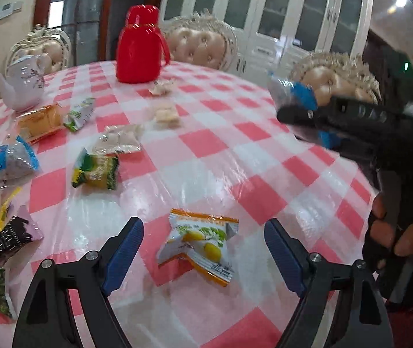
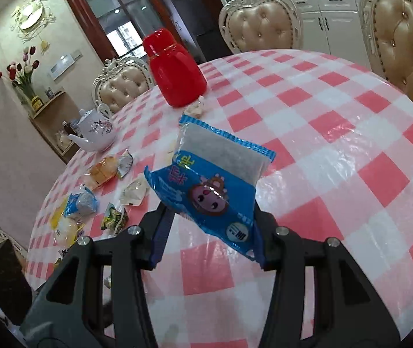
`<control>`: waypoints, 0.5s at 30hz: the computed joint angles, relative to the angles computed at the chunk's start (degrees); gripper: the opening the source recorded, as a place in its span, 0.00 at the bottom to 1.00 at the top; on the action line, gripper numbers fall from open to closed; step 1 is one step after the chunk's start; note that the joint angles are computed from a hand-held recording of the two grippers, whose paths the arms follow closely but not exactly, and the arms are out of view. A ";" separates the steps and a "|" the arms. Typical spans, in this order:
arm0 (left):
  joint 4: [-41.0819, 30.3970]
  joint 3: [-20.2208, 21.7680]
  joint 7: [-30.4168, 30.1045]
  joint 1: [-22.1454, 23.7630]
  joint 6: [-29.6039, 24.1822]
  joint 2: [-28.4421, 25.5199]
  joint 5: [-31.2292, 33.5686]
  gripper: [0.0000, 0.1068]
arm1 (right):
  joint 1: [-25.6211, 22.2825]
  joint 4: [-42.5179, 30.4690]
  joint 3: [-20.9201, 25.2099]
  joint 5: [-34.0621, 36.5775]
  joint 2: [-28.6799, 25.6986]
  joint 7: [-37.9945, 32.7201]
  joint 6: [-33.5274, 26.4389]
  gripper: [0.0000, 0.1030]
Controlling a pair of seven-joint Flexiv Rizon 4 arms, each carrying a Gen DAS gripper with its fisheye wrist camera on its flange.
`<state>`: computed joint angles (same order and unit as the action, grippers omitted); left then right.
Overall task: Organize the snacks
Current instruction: 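Grasp the lemon-print snack packet with the left tool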
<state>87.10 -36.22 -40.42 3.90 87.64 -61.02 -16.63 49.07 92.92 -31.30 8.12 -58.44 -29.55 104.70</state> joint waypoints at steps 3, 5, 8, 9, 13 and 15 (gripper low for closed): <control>-1.23 5.03 -1.61 -3.30 -3.13 1.42 -0.56 0.58 | -2.62 -2.70 3.11 -1.59 -0.34 -0.60 -0.47 0.50; -3.09 9.00 -2.91 -5.96 -6.47 1.83 -1.55 0.46 | -3.50 -3.44 4.13 -2.40 -0.50 -0.83 -0.68 0.50; -1.88 8.94 -0.93 -5.92 -5.34 2.32 -1.43 0.42 | -4.05 -3.66 4.74 -2.57 -0.69 -0.97 -0.20 0.50; -0.92 7.56 0.02 -4.98 -4.06 2.33 -1.50 0.42 | -4.08 -3.64 4.76 -2.52 -0.68 -1.00 -0.23 0.51; 2.24 3.73 1.82 -1.96 1.90 2.17 -0.23 0.41 | -4.79 -4.33 5.53 -3.09 -0.98 -0.90 -1.14 0.51; 2.97 2.68 1.14 -0.73 2.86 2.15 0.54 0.41 | -5.74 -5.01 6.62 -4.00 -1.22 -0.99 -1.50 0.51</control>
<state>90.07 -33.54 -39.28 3.17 90.50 -58.87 -16.10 43.33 87.91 -24.67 4.12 -59.66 -30.54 103.20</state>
